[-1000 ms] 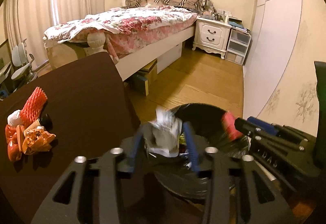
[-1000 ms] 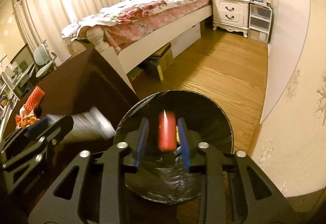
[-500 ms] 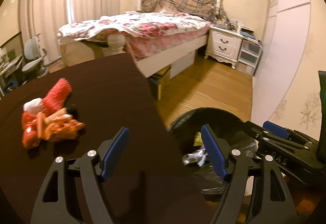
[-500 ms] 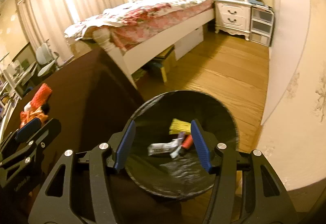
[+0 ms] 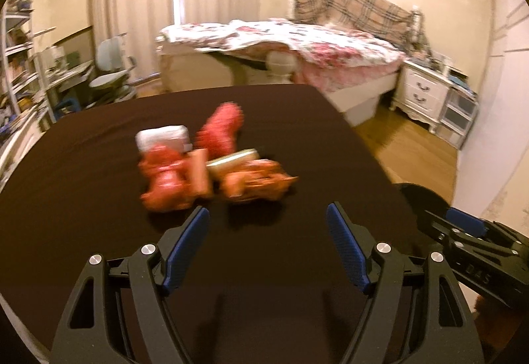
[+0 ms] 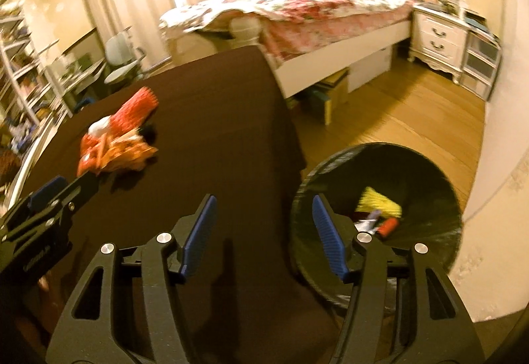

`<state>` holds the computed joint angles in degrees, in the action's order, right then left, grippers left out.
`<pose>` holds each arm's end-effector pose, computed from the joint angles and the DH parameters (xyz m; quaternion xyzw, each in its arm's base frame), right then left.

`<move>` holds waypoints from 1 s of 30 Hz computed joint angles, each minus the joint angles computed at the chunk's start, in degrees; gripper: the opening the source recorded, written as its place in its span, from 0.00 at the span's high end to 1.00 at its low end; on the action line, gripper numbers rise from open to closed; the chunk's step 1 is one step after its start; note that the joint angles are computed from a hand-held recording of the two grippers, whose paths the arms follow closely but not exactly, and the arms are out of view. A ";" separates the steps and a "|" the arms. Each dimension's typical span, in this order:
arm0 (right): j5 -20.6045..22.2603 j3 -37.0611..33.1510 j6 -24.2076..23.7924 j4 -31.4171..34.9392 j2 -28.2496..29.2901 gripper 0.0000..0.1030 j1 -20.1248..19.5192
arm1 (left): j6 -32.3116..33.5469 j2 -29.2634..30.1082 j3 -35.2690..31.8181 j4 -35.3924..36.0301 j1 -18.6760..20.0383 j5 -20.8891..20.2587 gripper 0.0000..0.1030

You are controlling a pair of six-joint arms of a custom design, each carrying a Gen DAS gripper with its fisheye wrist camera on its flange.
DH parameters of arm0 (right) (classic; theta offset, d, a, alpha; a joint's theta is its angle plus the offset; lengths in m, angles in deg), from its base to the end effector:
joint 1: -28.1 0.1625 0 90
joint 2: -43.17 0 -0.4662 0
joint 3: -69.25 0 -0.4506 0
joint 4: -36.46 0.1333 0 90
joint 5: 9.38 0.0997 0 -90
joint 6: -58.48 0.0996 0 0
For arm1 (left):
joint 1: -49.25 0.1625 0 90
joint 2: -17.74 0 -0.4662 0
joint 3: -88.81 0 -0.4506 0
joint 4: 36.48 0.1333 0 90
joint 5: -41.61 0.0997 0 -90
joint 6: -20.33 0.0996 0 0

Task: Collect trash
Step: 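Move both tools back over the table toward the trash pile, then grasp the orange crumpled snack bag with the right tool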

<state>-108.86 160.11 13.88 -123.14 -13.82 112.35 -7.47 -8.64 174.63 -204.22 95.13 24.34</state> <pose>0.0395 -0.7743 0.2808 0.2915 -0.9030 0.2432 0.2012 -0.3586 -0.6979 -0.0151 0.0195 0.8003 -0.4474 0.3986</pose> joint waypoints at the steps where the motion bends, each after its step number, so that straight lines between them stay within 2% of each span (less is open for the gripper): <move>1: 0.00 0.40 -0.53 0.18 0.03 0.41 0.36 | -2.34 -0.92 1.17 1.73 0.06 0.86 0.28; 8: -0.14 1.69 -2.80 1.84 1.01 0.38 2.53 | -20.77 -7.23 7.69 17.03 0.50 3.98 0.28; 12: -0.86 1.29 -3.75 2.83 2.38 0.37 3.87 | -32.29 -10.43 9.79 28.73 0.76 4.97 0.28; 15: -1.60 0.81 -4.49 3.12 3.66 0.35 4.88 | -37.49 -12.12 10.85 33.60 1.09 5.13 0.28; 20: -2.40 -0.11 -5.01 3.58 5.51 0.34 6.19 | -41.37 -13.94 12.54 35.81 1.47 4.79 0.28; 30: -3.41 -2.91 -3.64 3.31 9.26 0.34 8.08 | -42.36 -15.56 14.00 35.77 2.20 5.54 0.28</move>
